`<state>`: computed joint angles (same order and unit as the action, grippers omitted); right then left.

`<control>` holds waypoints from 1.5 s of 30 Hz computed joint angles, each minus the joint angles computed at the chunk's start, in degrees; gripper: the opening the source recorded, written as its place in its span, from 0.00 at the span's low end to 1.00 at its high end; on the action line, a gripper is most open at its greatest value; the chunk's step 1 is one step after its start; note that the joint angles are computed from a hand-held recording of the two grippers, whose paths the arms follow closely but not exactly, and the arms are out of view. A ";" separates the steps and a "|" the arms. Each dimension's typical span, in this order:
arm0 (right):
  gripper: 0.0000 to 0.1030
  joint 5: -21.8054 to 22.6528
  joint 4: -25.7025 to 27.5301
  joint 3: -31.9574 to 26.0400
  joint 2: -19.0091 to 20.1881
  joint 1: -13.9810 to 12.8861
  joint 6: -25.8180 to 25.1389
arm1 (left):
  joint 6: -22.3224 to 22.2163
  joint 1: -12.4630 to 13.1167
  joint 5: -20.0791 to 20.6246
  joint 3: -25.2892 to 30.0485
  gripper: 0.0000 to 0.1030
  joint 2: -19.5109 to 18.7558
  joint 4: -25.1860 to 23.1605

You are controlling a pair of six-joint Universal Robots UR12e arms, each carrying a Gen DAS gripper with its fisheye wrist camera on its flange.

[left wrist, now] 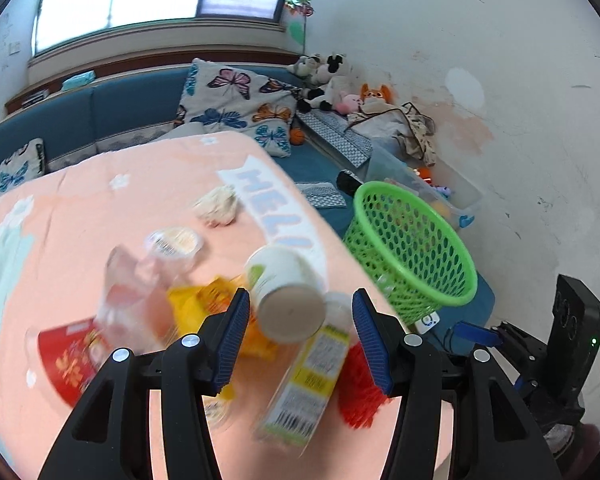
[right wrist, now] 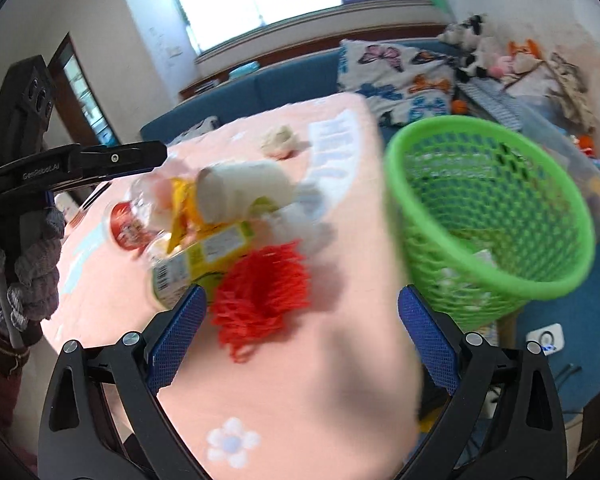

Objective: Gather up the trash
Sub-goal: 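Grasp the yellow-label bottle with the left tool while the right tool grasps the red net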

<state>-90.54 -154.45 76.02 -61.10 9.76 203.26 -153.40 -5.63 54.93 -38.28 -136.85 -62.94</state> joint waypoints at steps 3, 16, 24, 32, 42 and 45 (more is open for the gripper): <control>0.93 0.32 1.80 -2.35 1.80 0.80 -0.85 | -0.02 0.63 0.03 -1.97 0.50 0.87 0.69; 0.76 2.07 5.99 -6.87 5.47 0.75 1.40 | 3.05 2.02 -0.78 -6.99 0.50 2.85 -0.42; 0.55 6.15 5.08 -6.24 5.50 -0.01 2.81 | 8.07 1.11 0.04 -8.36 0.50 3.39 -2.46; 0.45 6.36 2.66 -3.80 3.72 -0.09 3.61 | 11.39 0.20 1.44 -7.52 0.50 2.64 -3.80; 0.45 4.93 0.00 -0.91 1.16 -0.01 3.69 | 13.82 -0.96 4.23 -6.02 0.50 1.27 -4.41; 0.45 4.25 -0.40 -0.38 0.59 -0.08 3.81 | 14.45 -1.45 5.47 -5.52 0.50 0.82 -3.97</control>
<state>-86.30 -154.85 75.64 -60.51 9.68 207.06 -138.96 -7.08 60.40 -43.79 -136.03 -66.91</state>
